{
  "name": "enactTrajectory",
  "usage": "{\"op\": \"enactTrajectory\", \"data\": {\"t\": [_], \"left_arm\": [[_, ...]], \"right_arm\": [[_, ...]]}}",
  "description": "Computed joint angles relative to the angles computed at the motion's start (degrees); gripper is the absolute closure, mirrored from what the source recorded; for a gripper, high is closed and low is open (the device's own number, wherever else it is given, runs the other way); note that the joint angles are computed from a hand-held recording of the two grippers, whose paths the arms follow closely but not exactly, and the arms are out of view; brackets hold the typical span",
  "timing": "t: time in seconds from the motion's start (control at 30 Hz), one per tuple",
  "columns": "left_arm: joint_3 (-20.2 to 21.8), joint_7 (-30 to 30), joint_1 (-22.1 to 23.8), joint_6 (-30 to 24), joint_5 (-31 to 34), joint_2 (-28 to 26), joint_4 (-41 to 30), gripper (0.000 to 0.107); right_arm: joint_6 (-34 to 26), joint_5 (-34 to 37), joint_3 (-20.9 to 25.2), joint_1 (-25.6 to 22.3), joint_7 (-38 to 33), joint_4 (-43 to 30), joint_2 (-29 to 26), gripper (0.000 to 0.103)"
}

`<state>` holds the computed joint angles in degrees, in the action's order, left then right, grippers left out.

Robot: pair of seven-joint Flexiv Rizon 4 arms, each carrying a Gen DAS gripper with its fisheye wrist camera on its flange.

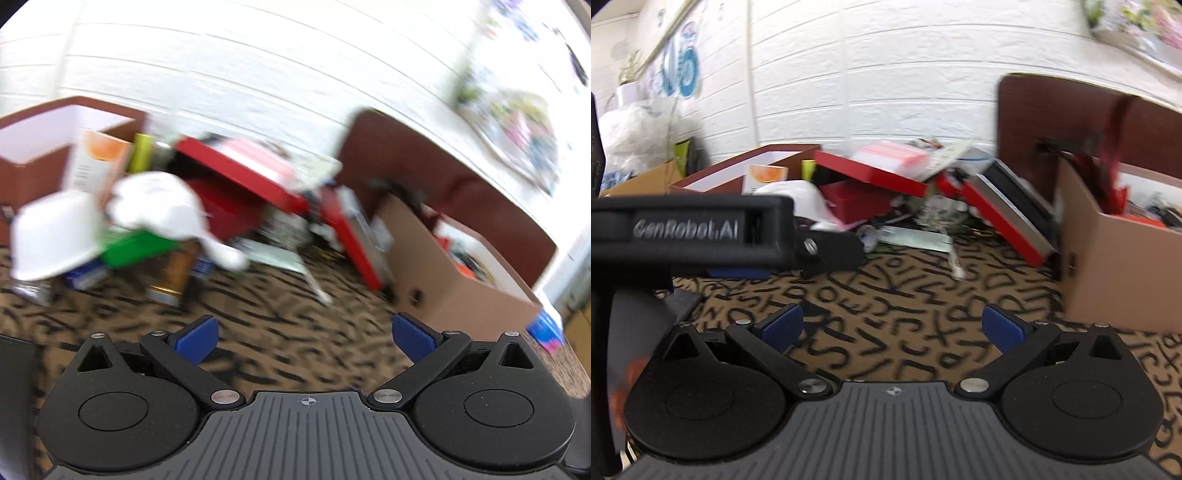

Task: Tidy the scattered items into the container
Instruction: 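Move the left tool back toward the pile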

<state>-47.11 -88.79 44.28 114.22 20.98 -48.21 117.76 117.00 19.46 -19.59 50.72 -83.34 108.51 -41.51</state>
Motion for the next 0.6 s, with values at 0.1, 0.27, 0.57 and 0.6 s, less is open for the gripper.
{"op": "enactTrajectory", "data": {"t": [0.1,0.27,0.57,0.6], "left_arm": [[2.53,-0.36,0.17,1.35,-0.35,0.73,-0.73,0.006],[1.32,1.65,3.2,-1.95,1.27,-1.87,-3.81,0.021],[-2.76,11.61,5.33,-7.79,-2.12,-7.91,-8.55,0.048],[-2.92,12.72,5.3,-8.6,-2.81,-8.42,-8.95,0.051]], "right_arm": [[-1.33,-1.88,0.58,-0.25,-0.1,-2.19,-1.14,0.0],[-3.89,-4.99,-0.09,0.59,0.74,-6.36,-3.79,0.002],[-9.05,-12.9,-0.42,-1.43,4.0,-16.04,-9.38,0.027],[-9.87,-14.24,0.41,-2.44,4.71,-17.2,-9.88,0.031]]}}
